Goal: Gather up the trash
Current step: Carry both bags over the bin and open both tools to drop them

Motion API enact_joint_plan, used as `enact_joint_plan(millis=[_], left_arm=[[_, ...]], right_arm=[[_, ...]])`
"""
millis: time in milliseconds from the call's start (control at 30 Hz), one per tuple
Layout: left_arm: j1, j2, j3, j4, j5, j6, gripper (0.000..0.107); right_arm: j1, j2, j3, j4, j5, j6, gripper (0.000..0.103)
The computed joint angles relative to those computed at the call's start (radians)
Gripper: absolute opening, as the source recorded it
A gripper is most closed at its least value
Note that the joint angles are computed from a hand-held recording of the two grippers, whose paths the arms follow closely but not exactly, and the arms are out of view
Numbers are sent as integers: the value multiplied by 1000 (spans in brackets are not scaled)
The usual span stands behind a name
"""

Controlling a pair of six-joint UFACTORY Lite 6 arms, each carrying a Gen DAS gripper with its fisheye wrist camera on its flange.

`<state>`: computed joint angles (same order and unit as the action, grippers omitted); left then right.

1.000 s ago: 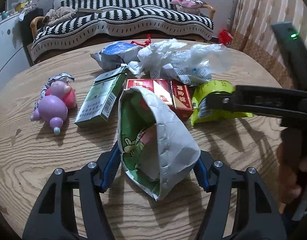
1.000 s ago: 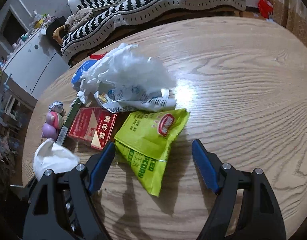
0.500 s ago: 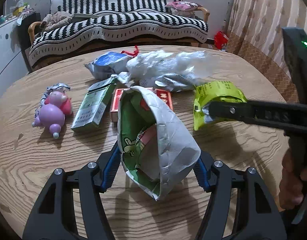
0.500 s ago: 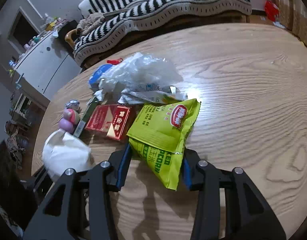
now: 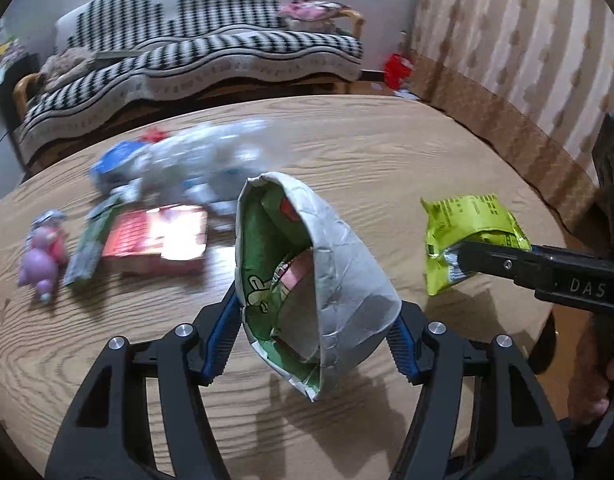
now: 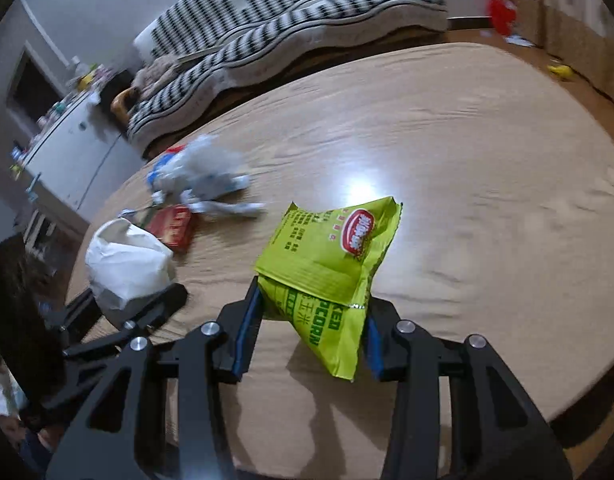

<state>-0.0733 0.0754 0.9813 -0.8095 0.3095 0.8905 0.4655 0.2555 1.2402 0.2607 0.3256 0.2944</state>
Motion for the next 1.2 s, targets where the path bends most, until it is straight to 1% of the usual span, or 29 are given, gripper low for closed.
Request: enact_joint_plan(millis=[100, 167, 200, 233, 333, 433, 467, 500, 633, 767, 833, 900, 1000, 1133, 1200], left_arm=[[-119, 11, 22, 76, -23, -122, 63], [-224, 38, 52, 167, -44, -246, 63], [-285, 59, 76, 239, -54, -336, 63], [-324, 73, 89, 286, -62, -396, 63], [-457, 133, 158, 427, -71, -585, 63], [-578, 196, 238, 559, -73, -751, 63], [-622, 225, 272, 596, -74, -799, 63], [-651, 246, 295, 618, -75, -828, 63], [-787, 399, 464, 683, -51, -929, 63], [-879, 548, 643, 693, -2, -963, 63], [-919, 620, 725, 680, 16, -954, 63], [-943, 674, 787, 679, 32, -950, 63], [-961, 765, 907, 657, 72, -919, 63], [-975, 856, 1036, 642, 113, -912, 63], [-974, 878, 1067, 638, 123, -905, 63]], right_arm=[[-84, -166, -189, -45, -20, 13, 44], [-157, -294, -329, -109, -28, 41, 44], [-203, -362, -399, -141, -27, 48, 44], [-239, -406, -447, -148, -29, 37, 44], [-452, -593, -626, -60, 2, -148, 44], [-679, -702, -728, 142, 48, -459, 44], [-783, -737, -768, 200, 59, -563, 44], [-865, -755, -785, 256, 94, -668, 44], [-1206, -740, -833, 452, 173, -1062, 44], [-1409, -644, -816, 532, 207, -1278, 44], [-1485, -582, -801, 540, 207, -1344, 44], [-1532, -550, -795, 534, 217, -1376, 44], [-1563, -507, -786, 521, 198, -1400, 44], [-1579, -466, -767, 527, 190, -1417, 44], [-1582, -447, -753, 526, 188, -1419, 44]])
